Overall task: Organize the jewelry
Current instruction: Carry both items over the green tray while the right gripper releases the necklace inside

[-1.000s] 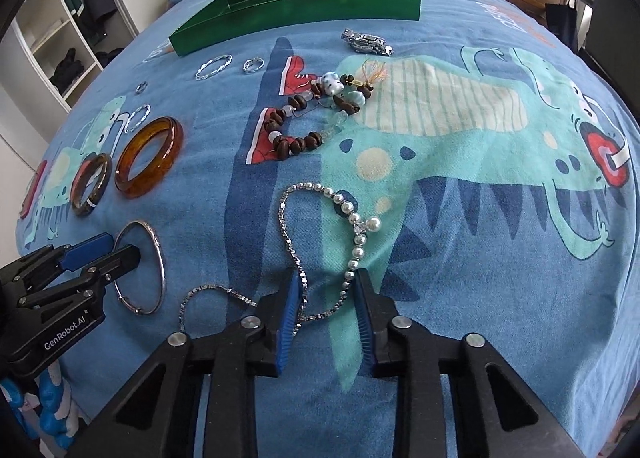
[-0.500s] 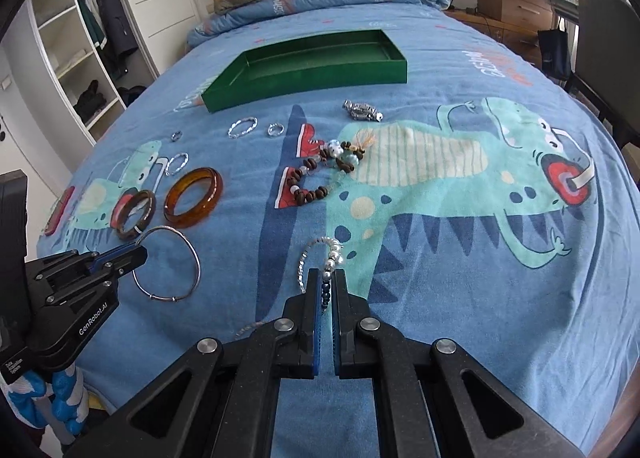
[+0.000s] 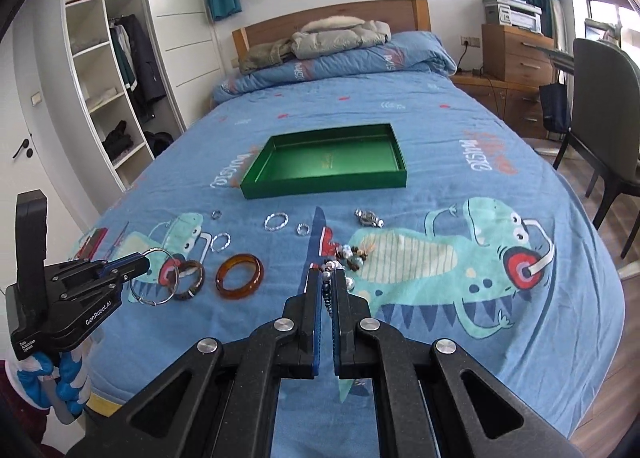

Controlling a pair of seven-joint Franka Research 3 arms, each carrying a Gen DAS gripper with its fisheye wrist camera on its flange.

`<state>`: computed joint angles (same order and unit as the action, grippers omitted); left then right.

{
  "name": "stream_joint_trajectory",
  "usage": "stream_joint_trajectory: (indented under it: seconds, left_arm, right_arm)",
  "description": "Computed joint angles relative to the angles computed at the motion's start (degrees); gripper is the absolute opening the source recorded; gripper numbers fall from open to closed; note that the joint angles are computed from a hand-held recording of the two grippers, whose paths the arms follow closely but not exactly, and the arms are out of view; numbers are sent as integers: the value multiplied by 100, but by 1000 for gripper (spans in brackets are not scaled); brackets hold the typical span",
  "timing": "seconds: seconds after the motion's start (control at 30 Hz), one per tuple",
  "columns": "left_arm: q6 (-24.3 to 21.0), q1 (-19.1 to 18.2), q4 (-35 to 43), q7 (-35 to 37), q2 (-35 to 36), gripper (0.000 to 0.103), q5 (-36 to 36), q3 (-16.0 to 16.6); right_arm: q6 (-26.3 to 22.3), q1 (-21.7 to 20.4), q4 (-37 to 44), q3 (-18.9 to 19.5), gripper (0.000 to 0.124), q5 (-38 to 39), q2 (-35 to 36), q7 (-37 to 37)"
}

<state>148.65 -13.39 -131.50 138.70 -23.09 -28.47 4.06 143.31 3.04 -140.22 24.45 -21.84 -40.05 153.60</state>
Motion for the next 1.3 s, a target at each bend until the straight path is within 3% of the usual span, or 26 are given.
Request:
stream_joint_trajectory:
  seconds: [0.17, 0.43, 0.67, 0.9, 1.3]
  left_arm:
    - [-136, -21, 816, -29, 513, 3, -183, -72]
    - [-195, 310, 2717, -489, 2067, 3, -34, -782]
    - [-300, 394, 4999, -1550, 3985, 3, 999, -1336]
    - [-1156, 118, 7390, -2537, 6013, 3, 2161, -1454]
    - [-1563, 204, 7817, -2983, 6802, 2, 2949, -1707]
  right_arm:
    - [29, -299, 511, -113, 4, -363, 211, -356]
    - [363, -771, 1926, -339, 4, -1285, 1706, -733]
    - [741, -673, 3545, -779, 4, -2065, 3533, -878]
    - [1108, -427, 4233, -1415, 4, -1856, 4787, -1049]
    - [757, 80, 3656, -2252, 5, -925, 5177, -1540]
